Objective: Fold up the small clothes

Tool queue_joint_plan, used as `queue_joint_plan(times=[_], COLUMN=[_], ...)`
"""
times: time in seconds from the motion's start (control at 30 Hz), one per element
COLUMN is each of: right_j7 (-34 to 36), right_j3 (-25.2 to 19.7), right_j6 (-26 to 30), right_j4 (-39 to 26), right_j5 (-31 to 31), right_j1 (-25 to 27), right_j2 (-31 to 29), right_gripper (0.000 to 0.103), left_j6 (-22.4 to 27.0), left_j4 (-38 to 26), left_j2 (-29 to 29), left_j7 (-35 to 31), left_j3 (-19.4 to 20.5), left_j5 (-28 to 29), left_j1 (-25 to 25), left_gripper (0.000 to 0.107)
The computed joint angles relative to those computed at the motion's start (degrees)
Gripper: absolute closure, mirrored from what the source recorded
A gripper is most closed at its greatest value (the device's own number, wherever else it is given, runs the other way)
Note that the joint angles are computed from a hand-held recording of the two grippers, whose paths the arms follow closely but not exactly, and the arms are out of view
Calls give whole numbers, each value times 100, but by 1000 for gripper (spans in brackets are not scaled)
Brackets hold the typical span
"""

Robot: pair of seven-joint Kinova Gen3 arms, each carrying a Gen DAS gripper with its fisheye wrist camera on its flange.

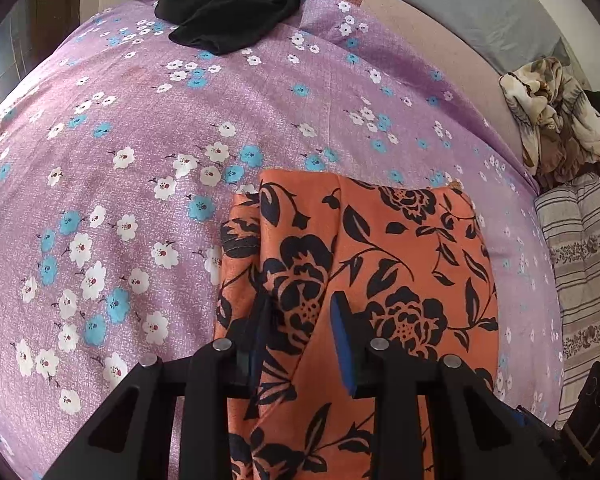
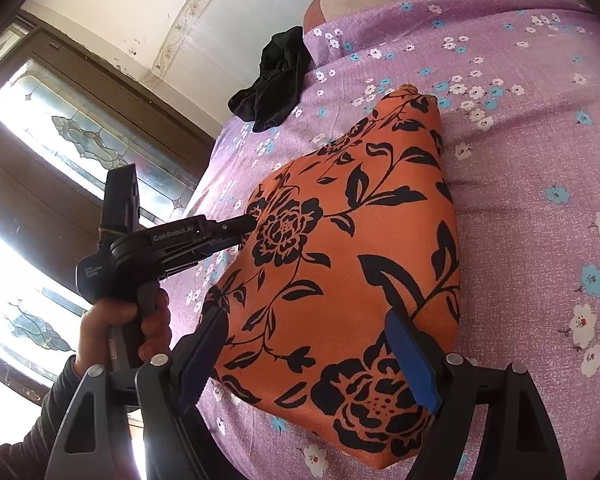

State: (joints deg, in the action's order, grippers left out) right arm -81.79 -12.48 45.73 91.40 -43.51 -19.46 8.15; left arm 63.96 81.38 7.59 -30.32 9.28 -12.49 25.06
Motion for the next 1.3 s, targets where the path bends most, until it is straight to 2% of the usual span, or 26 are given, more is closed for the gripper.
queue_joint_plan(times=[0.07,0.17,0.2,0.23,0.27,0.4,0.47,0.5,0.57,0.63,0.7,0.8,0.83,0.87,0.97,1.0,1.07,1.1,1.17,1.23,1.3], right_j7=[35,118,140,138,123,125,162,170,174,127,155,49,-7,-154,-595,-566,-473,-365,-178,-305,-373], right_j3=[-10,-39,-39,-38,-36,-27,-19,-15,-16,-5,-9,47,5,50,138,-1,-48,-51,-152,-50,-60], right_j6=[4,5,11,24,26,55,109,106,173,246,225,128,79,122,582,614,583,519,359,545,638], right_j4=[4,29,30,27,23,25,19,28,-22,-118,-147,-211,-224,-283,-593,-619,-559,-482,-351,-467,-528], right_j5=[-25,-108,-120,-116,-116,-153,-198,-211,-242,-159,-149,-217,-256,-202,65,4,-197,-370,-555,-383,-228], right_j1=[14,63,67,69,66,80,112,113,109,78,96,93,139,110,13,182,305,366,480,314,266], right_j2=[17,21,27,34,36,8,-6,-9,47,54,1,20,46,118,568,547,430,362,272,448,531], right_gripper=[20,20,20,20,20,20,20,20,20,20,20,20,19,14,12,12,12,12,12,12,12], left_j6=[2,-48,-58,-73,-42,59,170,109,-168,-138,32,-13,47,174,621,707,680,669,850,834,960], left_j4=[41,72,70,62,24,-4,114,274,554,481,340,374,300,177,-134,-197,-139,-90,-56,57,-40], left_j2=[14,48,75,113,139,-278,-155,-39,-62,-113,-10,-27,1,29,-19,-79,-218,-226,19,147,130], left_j7=[105,-15,-89,-83,15,703,820,763,549,527,418,549,497,489,727,816,1004,1044,937,1029,1247], left_j3=[102,778,973,1100,1172,884,977,1072,977,689,262,-366,-627,-783,-767,-751,-731,-677,-490,-541,-622], left_j5=[43,40,83,38,-100,-875,-815,-645,-279,-239,-365,-332,-276,-264,-739,-972,-1284,-1299,-1051,-988,-1231], left_j1=[-149,-785,-981,-1071,-1054,-373,-468,-674,-852,-606,-94,497,720,896,1299,1503,1828,1868,1669,1720,1977], left_gripper=[74,74,78,102,102,103,102,101,99,99,99,98,97,95,89,89,80,76,76,73,73])
